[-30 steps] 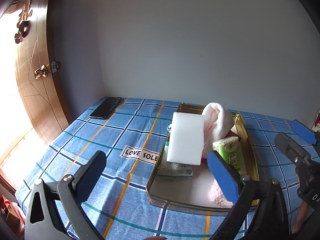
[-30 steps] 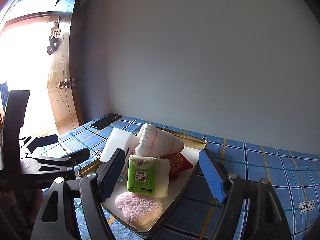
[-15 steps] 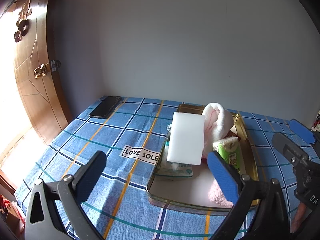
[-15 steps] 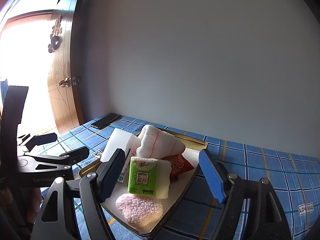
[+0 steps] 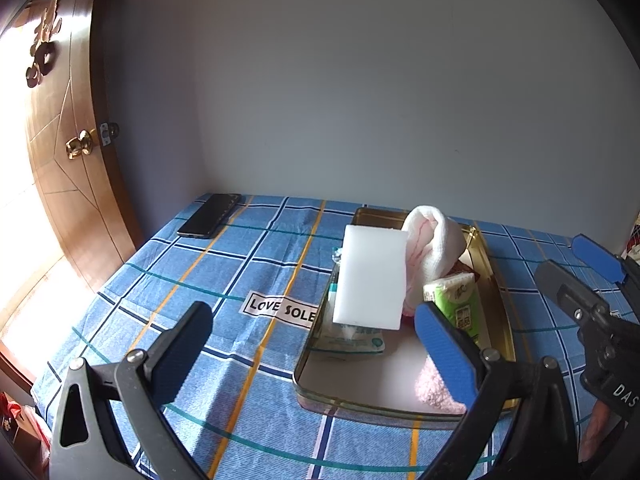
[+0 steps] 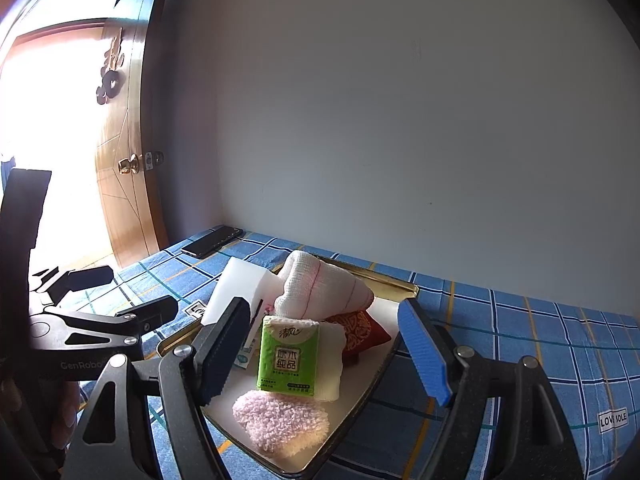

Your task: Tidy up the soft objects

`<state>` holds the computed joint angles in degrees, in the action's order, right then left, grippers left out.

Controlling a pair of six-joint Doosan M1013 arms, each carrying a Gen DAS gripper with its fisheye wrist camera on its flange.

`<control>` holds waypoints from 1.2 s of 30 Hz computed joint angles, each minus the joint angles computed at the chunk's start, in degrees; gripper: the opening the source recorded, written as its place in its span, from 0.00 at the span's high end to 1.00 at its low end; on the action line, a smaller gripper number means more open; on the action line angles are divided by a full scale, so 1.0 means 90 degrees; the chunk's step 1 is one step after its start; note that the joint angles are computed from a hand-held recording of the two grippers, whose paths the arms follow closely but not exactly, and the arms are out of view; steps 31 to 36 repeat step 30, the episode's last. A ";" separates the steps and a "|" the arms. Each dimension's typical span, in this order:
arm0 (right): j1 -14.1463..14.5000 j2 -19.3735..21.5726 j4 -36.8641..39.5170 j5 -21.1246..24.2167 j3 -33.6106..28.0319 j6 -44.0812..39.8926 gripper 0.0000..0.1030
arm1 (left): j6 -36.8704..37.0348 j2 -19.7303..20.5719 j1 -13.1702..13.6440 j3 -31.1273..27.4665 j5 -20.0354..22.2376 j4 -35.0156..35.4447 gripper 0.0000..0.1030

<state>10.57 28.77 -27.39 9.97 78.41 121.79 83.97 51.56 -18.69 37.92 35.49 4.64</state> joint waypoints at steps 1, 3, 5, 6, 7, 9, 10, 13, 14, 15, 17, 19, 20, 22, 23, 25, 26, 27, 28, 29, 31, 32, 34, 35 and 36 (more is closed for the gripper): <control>0.0001 0.0003 0.0054 0.0007 -0.0008 -0.0055 0.24 | 0.0009 0.0005 0.0003 -0.0012 0.0018 -0.0014 0.00; 0.0004 0.0019 0.0179 0.0038 -0.0041 -0.0189 0.24 | 0.0005 0.0027 0.0007 -0.0061 0.0074 -0.0028 0.00; 0.0012 0.0041 0.0237 0.0079 -0.0084 -0.0273 0.24 | 0.0059 0.0051 0.0018 -0.0118 0.0128 -0.0102 0.00; 0.0019 0.0052 0.0192 0.0100 -0.0105 -0.0241 0.24 | 0.0069 0.0059 0.0024 -0.0139 0.0141 -0.0125 0.00; 0.0026 0.0059 0.0126 0.0117 -0.0120 -0.0180 0.24 | 0.0048 0.0056 0.0026 -0.0141 0.0131 -0.0103 0.00; 0.0026 0.0062 0.0121 0.0102 -0.0129 -0.0149 0.24 | 0.0029 0.0046 0.0028 -0.0132 0.0103 -0.0067 0.00; 0.0027 0.0059 0.0068 0.0086 -0.0127 -0.0075 0.24 | 0.0002 0.0037 0.0028 -0.0122 0.0083 -0.0035 0.00; 0.0025 0.0059 -0.0044 0.0064 -0.0126 0.0117 0.24 | -0.0026 0.0021 0.0025 -0.0106 0.0052 0.0008 0.00; 0.0025 0.0062 -0.0021 0.0070 -0.0132 0.0111 0.24 | -0.0019 0.0021 0.0024 -0.0109 0.0054 0.0010 0.00; 0.0024 0.0065 0.0002 0.0071 -0.0131 0.0097 0.24 | -0.0034 0.0026 0.0023 -0.0119 0.0059 0.0031 0.00; 0.0025 0.0071 0.0038 0.0085 -0.0135 0.0060 0.24 | -0.0020 0.0029 0.0023 -0.0123 0.0075 0.0024 0.00; 0.0027 0.0076 0.0092 0.0092 -0.0137 0.0006 0.24 | -0.0055 0.0031 0.0021 -0.0127 0.0085 0.0057 0.00; 0.0027 0.0077 0.0124 0.0092 -0.0137 -0.0029 0.24 | -0.0048 0.0030 0.0019 -0.0118 0.0082 0.0054 0.00; 0.0023 0.0081 0.0178 0.0091 -0.0139 -0.0085 0.24 | -0.0077 0.0023 0.0009 -0.0089 0.0069 0.0127 0.00; 0.0017 0.0085 0.0265 0.0087 -0.0143 -0.0174 0.24 | -0.0074 0.0023 0.0007 -0.0080 0.0077 0.0143 0.00; 0.0015 0.0080 0.0289 0.0072 -0.0133 -0.0200 0.24 | -0.0069 0.0009 -0.0010 -0.0035 0.0050 0.0212 0.00; 0.0017 0.0080 0.0272 0.0078 -0.0133 -0.0186 0.24 | -0.0101 0.0005 -0.0019 -0.0021 0.0031 0.0262 0.00; 0.0017 0.0078 0.0273 0.0075 -0.0129 -0.0189 0.24 | -0.0067 -0.0009 -0.0021 0.0005 0.0007 0.0233 0.00; 0.0015 0.0075 0.0291 0.0067 -0.0122 -0.0208 0.24 | -0.0040 -0.0015 -0.0022 0.0018 -0.0007 0.0202 0.00; 0.0016 0.0076 0.0277 0.0074 -0.0128 -0.0185 0.24 | -0.0057 -0.0032 -0.0025 0.0049 -0.0039 0.0216 0.00; 0.0016 0.0074 0.0283 0.0073 -0.0124 -0.0183 0.24 | -0.0075 -0.0054 -0.0030 0.0090 -0.0091 0.0242 0.00; 0.0016 0.0074 0.0283 0.0073 -0.0124 -0.0183 0.24 | -0.0075 -0.0054 -0.0030 0.0090 -0.0091 0.0242 0.00; 0.0016 0.0074 0.0283 0.0073 -0.0124 -0.0183 0.24 | -0.0075 -0.0054 -0.0030 0.0090 -0.0091 0.0242 0.00; 0.0016 0.0074 0.0283 0.0073 -0.0124 -0.0183 0.24 | -0.0075 -0.0054 -0.0030 0.0090 -0.0091 0.0242 0.00; 0.0016 0.0074 0.0283 0.0073 -0.0124 -0.0183 0.24 | -0.0075 -0.0054 -0.0030 0.0090 -0.0091 0.0242 0.00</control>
